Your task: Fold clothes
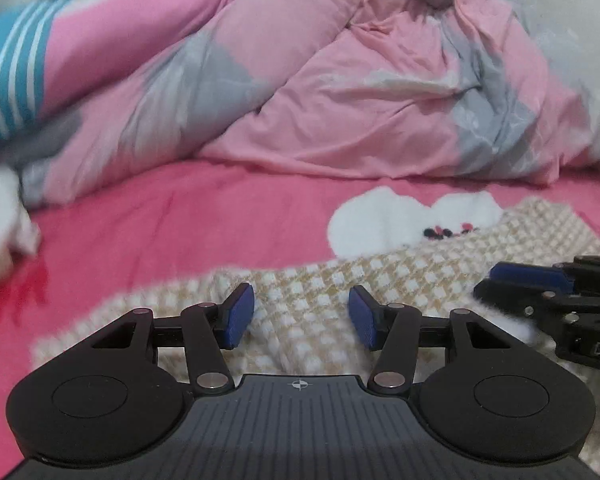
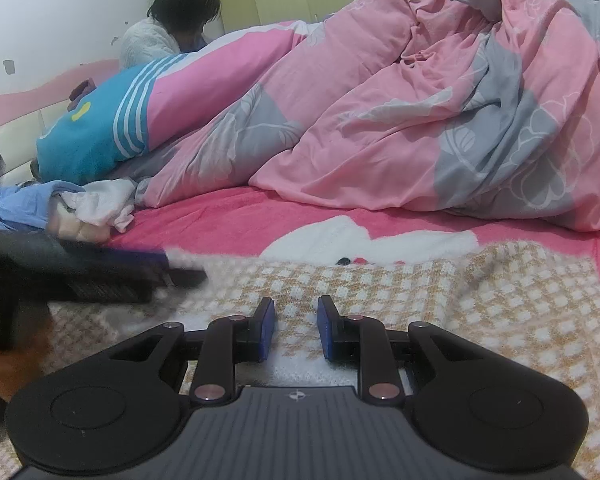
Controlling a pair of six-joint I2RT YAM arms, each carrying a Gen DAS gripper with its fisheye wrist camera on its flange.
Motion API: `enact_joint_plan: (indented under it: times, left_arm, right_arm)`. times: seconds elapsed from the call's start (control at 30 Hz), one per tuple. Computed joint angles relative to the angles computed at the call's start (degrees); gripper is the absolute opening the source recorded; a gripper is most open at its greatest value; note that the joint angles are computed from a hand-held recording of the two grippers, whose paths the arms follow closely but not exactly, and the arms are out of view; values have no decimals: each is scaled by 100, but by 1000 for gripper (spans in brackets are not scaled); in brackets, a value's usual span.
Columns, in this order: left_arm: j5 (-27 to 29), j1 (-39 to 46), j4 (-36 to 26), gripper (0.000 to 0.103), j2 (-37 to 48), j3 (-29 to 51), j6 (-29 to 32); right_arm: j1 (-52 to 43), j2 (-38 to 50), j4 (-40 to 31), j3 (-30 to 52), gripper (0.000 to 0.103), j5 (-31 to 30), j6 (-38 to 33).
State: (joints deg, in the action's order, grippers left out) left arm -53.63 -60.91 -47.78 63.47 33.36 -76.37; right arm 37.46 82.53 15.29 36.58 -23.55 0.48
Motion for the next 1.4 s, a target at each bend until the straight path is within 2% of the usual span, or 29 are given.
enact_joint_plan:
  times: [0.23,0.33,0.57,1.2,1.33,1.4]
  left_arm:
    - [-92,-120,-113,53,65,6,-136]
    - [-113,-100,-42,53,76,-22,-90]
    - [-167,-126,-26,53,132,-25,-121]
    - [-203,-177,-44,53,137,-46,-207]
    - [-155,-178,-159,53,182,25,-182]
    - [-103,-218,-424,54,293,178,-132]
  right_arm:
    - [-16,-211,104,-139,25,-20,-52]
    - [-156,-329,275,-237,25,-79,165]
    - [-393,-4,-204,127,25,-95,402]
    - [-397,28,-212,131,25,-105,354]
    - [-522,101,-133,121,25,-333,438]
    - [-617,157,-103,135,24,-510,532]
